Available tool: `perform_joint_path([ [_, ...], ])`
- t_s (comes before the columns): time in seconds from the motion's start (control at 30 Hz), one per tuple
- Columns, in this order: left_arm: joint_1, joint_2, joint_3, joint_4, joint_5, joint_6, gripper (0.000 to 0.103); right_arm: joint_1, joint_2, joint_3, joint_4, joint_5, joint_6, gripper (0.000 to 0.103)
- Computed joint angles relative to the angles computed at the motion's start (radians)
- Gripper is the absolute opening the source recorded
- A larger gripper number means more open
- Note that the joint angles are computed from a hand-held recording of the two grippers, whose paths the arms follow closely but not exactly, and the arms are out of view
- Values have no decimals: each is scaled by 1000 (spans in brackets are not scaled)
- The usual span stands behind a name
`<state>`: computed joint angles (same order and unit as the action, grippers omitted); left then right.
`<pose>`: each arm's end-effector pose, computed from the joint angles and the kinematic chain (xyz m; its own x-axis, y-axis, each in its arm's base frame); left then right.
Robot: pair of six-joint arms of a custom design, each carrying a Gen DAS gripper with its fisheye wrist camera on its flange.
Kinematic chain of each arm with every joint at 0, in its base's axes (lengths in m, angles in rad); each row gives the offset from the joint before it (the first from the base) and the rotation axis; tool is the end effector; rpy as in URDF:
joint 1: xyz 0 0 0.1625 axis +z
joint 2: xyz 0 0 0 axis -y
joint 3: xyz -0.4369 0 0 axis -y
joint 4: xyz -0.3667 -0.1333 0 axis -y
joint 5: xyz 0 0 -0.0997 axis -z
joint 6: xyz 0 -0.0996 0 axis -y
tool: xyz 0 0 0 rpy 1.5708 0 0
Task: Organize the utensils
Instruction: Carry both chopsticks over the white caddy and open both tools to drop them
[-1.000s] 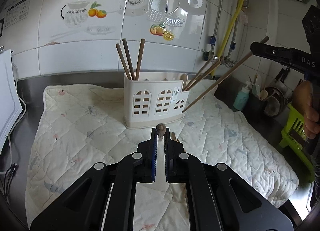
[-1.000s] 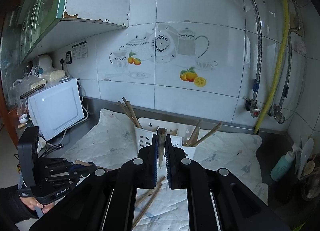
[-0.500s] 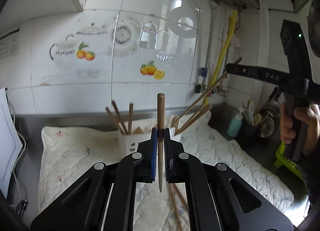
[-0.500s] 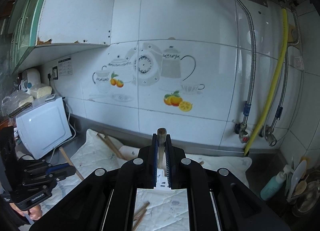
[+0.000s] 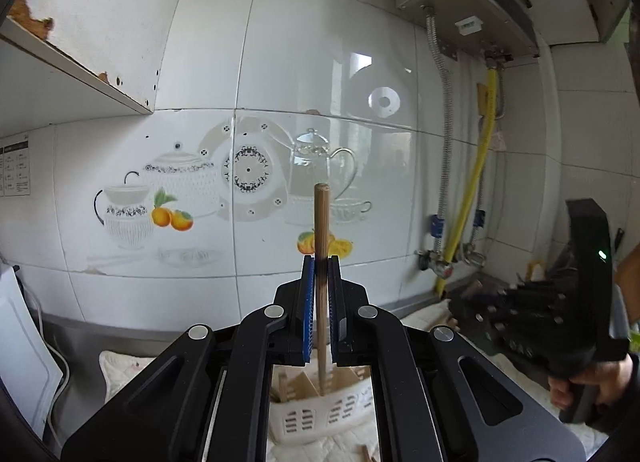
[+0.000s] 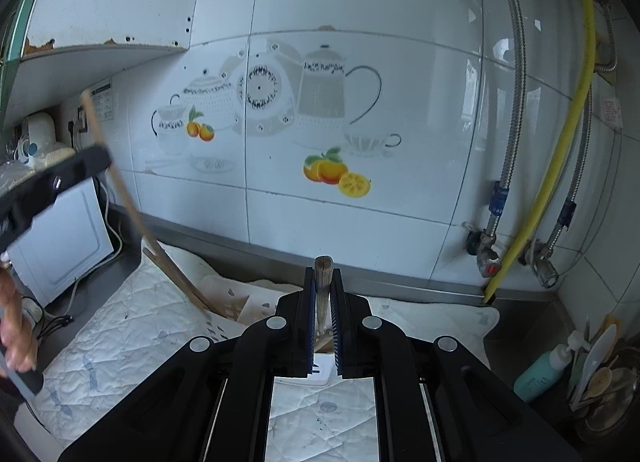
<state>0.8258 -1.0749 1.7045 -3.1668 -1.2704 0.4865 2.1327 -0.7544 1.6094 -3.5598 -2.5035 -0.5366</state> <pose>-0.3137 -0.5802 0.3588 -0.5865 0.6096 -0.5333 0.7460 0.1502 -0.6488 0.3940 -0.5258 0.2503 -0.6513 0.0736 0.7553 -0.6496 0.4603 -0.6051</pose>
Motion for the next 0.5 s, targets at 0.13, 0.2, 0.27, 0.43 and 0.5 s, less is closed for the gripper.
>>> perform_joint_path([
  [0.13,11,57,-57,0,31,2,4,-16,-5,11,17,11,13,7],
  [0.2,21,78,-70,4,46,-1,4,-22,-3,9,20,9,10,7],
  [0.27,32,91,-79,24,53,-13,4,-28,-5,16,25,17,18,7],
  [0.43,57,111,-92,73,63,-41,5,-37,-9,28,38,27,47,7],
  [0.5,59,109,-91,83,64,-46,5,-35,-7,30,28,28,41,11],
])
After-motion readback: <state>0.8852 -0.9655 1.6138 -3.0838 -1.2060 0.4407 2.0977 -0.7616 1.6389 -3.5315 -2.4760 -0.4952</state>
